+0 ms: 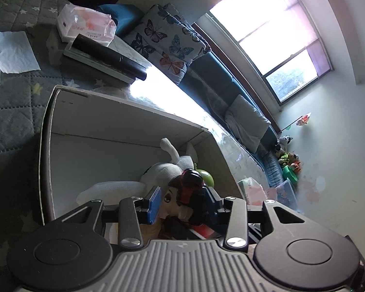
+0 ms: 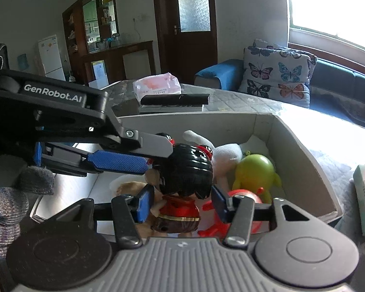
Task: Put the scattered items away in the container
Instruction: 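Lift the black-haired doll with the left tool and carry it over the box, then open the left tool to release the doll into the box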
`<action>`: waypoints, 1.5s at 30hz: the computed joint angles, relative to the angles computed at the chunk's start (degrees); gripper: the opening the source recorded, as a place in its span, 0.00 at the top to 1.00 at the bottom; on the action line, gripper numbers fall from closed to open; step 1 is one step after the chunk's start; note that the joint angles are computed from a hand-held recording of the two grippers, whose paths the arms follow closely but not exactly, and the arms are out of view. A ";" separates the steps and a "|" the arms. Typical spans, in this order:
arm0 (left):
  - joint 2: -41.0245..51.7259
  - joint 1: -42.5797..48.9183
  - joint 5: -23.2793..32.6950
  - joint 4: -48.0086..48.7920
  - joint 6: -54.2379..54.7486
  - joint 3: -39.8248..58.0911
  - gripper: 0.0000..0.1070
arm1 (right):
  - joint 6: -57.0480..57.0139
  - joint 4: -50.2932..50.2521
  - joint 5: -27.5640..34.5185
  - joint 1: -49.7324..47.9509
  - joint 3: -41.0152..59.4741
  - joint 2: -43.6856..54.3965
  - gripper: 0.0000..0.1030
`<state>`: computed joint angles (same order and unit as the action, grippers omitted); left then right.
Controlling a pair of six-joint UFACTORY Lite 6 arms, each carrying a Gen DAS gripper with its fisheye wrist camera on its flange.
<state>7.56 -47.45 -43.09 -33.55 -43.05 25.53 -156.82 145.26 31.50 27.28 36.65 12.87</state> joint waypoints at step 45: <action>4.92 -40.93 -14.58 -73.59 60.83 18.62 0.61 | 7.73 0.02 -3.97 -2.99 -32.68 -42.83 0.00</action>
<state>12.48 -88.38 -57.67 -107.14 17.79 44.15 -149.09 145.28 27.53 24.29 3.97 -29.96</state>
